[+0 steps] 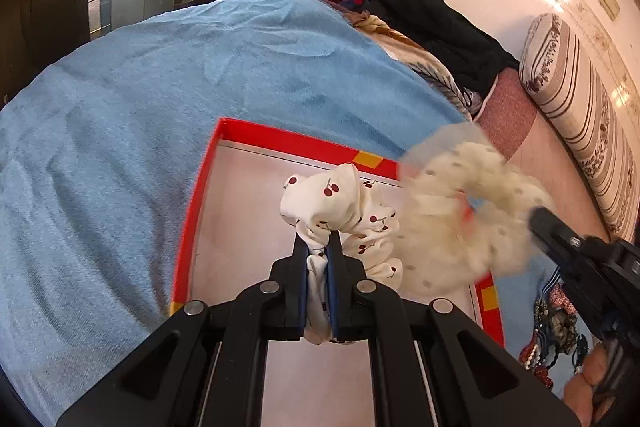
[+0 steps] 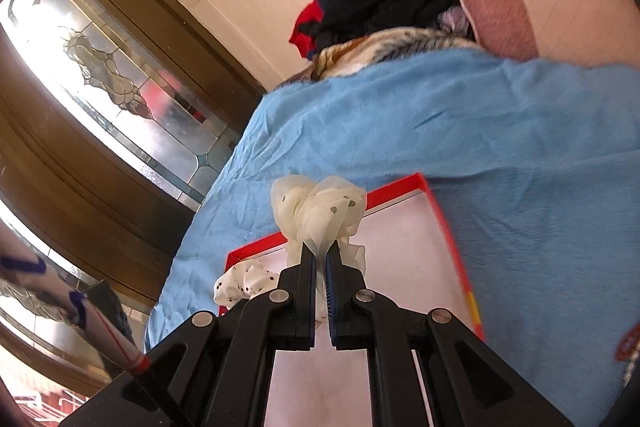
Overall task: Organize jewelry
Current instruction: 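Carry both held scrunchies over the red-rimmed tray with both tools, then open both tools to drop the scrunchies into the tray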
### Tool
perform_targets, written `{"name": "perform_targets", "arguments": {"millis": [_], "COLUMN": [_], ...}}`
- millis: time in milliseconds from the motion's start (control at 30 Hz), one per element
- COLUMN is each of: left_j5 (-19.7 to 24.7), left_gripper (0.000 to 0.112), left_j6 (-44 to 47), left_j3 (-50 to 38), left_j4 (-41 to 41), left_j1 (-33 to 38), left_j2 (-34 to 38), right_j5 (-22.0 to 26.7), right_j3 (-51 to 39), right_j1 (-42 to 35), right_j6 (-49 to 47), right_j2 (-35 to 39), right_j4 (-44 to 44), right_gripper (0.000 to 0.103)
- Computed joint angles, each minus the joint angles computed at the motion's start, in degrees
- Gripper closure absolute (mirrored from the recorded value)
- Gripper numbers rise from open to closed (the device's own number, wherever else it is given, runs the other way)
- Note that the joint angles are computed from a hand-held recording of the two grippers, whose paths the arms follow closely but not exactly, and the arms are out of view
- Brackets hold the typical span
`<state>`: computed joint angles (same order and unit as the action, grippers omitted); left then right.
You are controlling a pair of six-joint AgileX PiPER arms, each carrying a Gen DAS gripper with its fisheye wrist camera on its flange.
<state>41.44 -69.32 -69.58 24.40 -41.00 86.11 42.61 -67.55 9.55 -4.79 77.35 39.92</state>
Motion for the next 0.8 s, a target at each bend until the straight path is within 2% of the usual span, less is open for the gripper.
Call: {"name": "perform_targets", "arguments": {"millis": [167, 400, 433, 467, 500, 533, 600, 633, 800], "left_j5": [0.0, 0.9, 0.9, 1.0, 0.6, 0.2, 0.4, 1.2, 3.1], "left_gripper": [0.104, 0.101, 0.092, 0.079, 0.077, 0.073, 0.063, 0.056, 0.050], "left_j6": [-1.2, -1.8, -1.2, -1.4, -1.9, -1.9, -2.1, -3.2, -7.9], "left_j3": [-1.1, -1.4, -1.5, -1.5, -1.2, -0.9, -1.2, -1.5, -1.6], "left_j4": [1.4, 0.3, -0.3, -0.4, -0.1, -0.2, 0.0, 1.2, 5.1], "left_j1": [-0.2, 1.9, 2.2, 2.2, 2.1, 2.0, 1.6, 1.0, -1.0], "left_j2": [2.0, 3.8, 3.9, 4.0, 3.7, 3.5, 3.2, 2.9, 0.4], "right_j5": [-0.8, -1.7, -1.5, -1.2, -0.3, 0.2, 0.7, 0.9, 1.4], "right_j3": [0.1, 0.2, 0.2, 0.2, 0.1, -0.2, 0.2, 0.8, 4.1], "right_j1": [-0.4, -0.3, -0.5, -0.9, -1.5, -2.0, -2.8, -3.5, -4.5], "right_j6": [-2.0, 0.4, 1.1, 0.6, 0.1, -0.4, -0.9, -1.7, -2.6], "right_j2": [3.1, 4.9, 5.1, 5.4, 5.7, 6.0, 5.6, 4.7, -0.6], "right_j4": [1.9, -3.5, -4.1, -3.5, -2.9, -2.5, -2.4, -2.0, -3.1], "right_gripper": [0.098, 0.095, 0.094, 0.092, 0.087, 0.074, 0.060, 0.060, 0.060]}}
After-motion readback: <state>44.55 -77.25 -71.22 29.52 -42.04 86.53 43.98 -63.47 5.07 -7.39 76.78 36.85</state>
